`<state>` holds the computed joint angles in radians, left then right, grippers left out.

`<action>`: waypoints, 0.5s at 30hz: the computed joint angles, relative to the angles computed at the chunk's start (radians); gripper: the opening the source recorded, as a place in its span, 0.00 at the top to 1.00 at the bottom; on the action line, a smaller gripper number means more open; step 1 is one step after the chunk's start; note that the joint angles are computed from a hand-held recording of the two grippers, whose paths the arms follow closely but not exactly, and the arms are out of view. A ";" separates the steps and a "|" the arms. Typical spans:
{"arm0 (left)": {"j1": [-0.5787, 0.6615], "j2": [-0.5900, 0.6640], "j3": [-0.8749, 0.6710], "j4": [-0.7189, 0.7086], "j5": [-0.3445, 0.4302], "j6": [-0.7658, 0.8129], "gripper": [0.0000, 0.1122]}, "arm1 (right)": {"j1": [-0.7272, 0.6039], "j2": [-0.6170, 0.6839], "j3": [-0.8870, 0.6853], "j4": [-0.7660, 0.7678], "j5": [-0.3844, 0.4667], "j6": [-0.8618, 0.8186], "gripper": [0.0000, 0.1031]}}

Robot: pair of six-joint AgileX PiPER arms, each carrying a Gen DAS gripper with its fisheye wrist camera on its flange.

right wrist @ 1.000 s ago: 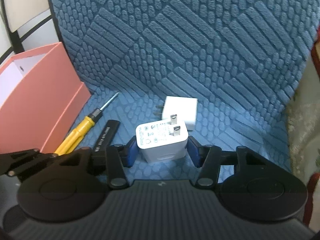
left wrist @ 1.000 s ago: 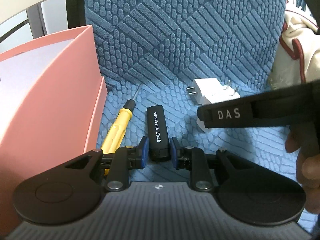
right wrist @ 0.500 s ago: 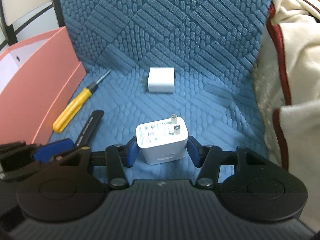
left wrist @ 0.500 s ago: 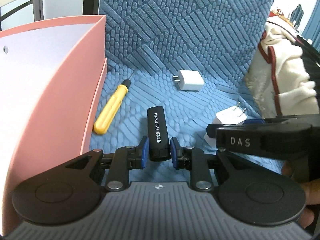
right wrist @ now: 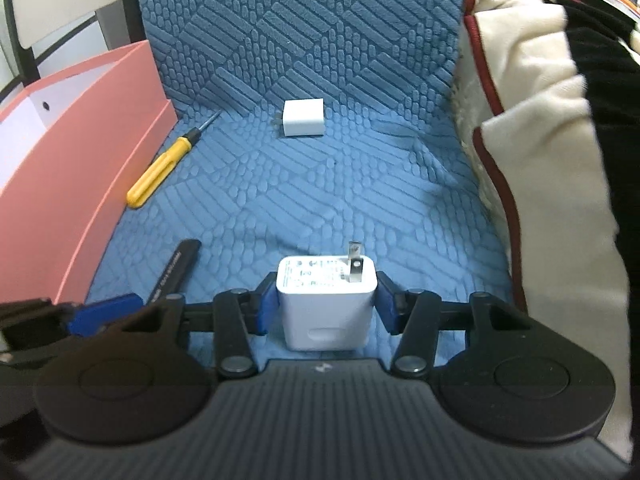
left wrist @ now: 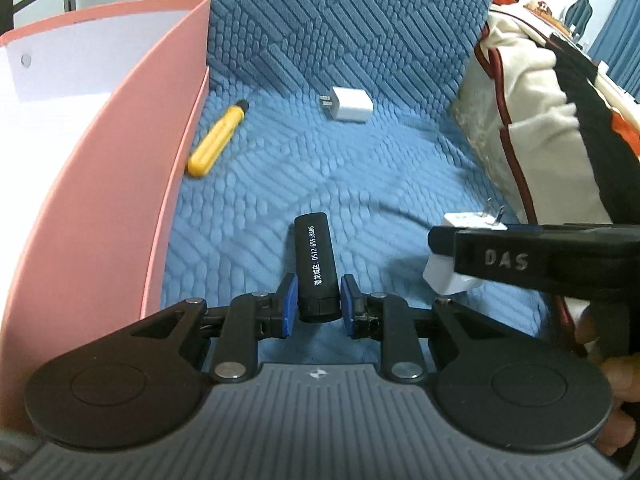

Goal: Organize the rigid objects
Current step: 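Lift the USB stick with the left gripper while the right gripper lifts the charger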

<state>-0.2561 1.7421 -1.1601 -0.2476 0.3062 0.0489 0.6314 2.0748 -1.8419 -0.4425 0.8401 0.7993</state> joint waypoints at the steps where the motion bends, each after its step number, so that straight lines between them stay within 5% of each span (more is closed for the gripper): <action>1: -0.004 -0.007 0.011 0.023 0.000 -0.019 0.76 | 0.008 -0.023 0.035 -0.008 -0.014 0.022 0.48; 5: -0.043 -0.038 0.055 0.250 0.011 -0.221 0.76 | 0.048 -0.077 0.124 -0.035 -0.036 0.092 0.48; 15: -0.069 -0.039 0.077 0.323 0.017 -0.291 0.75 | 0.063 -0.112 0.203 -0.040 -0.058 0.195 0.48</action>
<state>-0.3249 1.7027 -1.0833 0.0754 0.3230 -0.2424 0.6947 1.9630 -1.6390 -0.4822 0.7817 0.9938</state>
